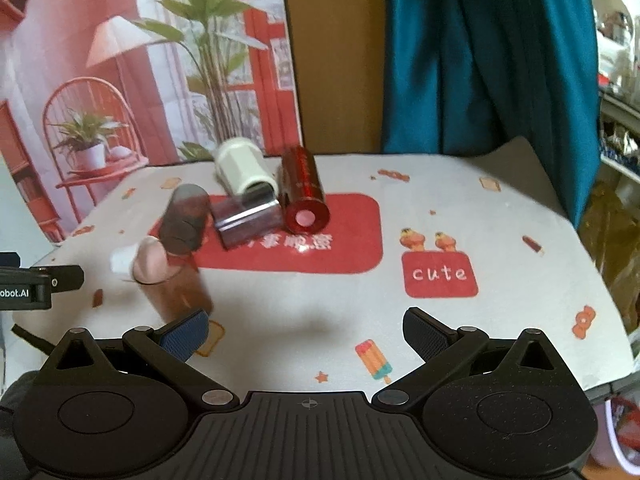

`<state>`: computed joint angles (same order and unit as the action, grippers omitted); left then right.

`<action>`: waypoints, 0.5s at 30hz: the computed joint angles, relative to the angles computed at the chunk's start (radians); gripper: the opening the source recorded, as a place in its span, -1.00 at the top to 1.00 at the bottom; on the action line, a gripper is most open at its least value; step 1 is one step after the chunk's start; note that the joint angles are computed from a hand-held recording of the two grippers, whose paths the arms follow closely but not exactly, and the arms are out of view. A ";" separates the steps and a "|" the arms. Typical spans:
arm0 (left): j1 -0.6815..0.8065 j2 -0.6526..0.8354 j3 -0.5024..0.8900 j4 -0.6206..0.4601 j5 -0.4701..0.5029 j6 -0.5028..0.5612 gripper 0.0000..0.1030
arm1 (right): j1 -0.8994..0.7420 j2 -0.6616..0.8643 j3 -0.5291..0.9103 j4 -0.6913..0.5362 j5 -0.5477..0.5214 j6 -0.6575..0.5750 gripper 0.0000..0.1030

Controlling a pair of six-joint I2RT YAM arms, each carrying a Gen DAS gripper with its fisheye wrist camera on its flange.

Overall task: Flip cup upright
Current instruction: 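Lower the brown cup upright onto the mat and open the left tool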

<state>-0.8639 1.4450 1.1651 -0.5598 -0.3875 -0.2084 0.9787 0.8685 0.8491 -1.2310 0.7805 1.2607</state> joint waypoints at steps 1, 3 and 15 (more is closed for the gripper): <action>0.000 -0.020 -0.005 -0.011 0.003 0.004 -1.00 | 0.033 0.017 0.024 -0.036 0.016 0.036 -0.99; 0.007 -0.043 0.001 -0.037 0.010 0.013 -1.00 | 0.074 0.033 0.056 -0.083 0.035 0.082 -0.99; -0.037 -0.166 0.005 -0.163 -0.025 -0.028 -1.00 | 0.182 0.101 0.148 -0.205 0.085 0.208 -0.99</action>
<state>-0.9005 1.2790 1.1697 -0.7224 -0.4120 -0.2365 1.1610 0.9694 0.9971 -1.4363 0.8651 1.4690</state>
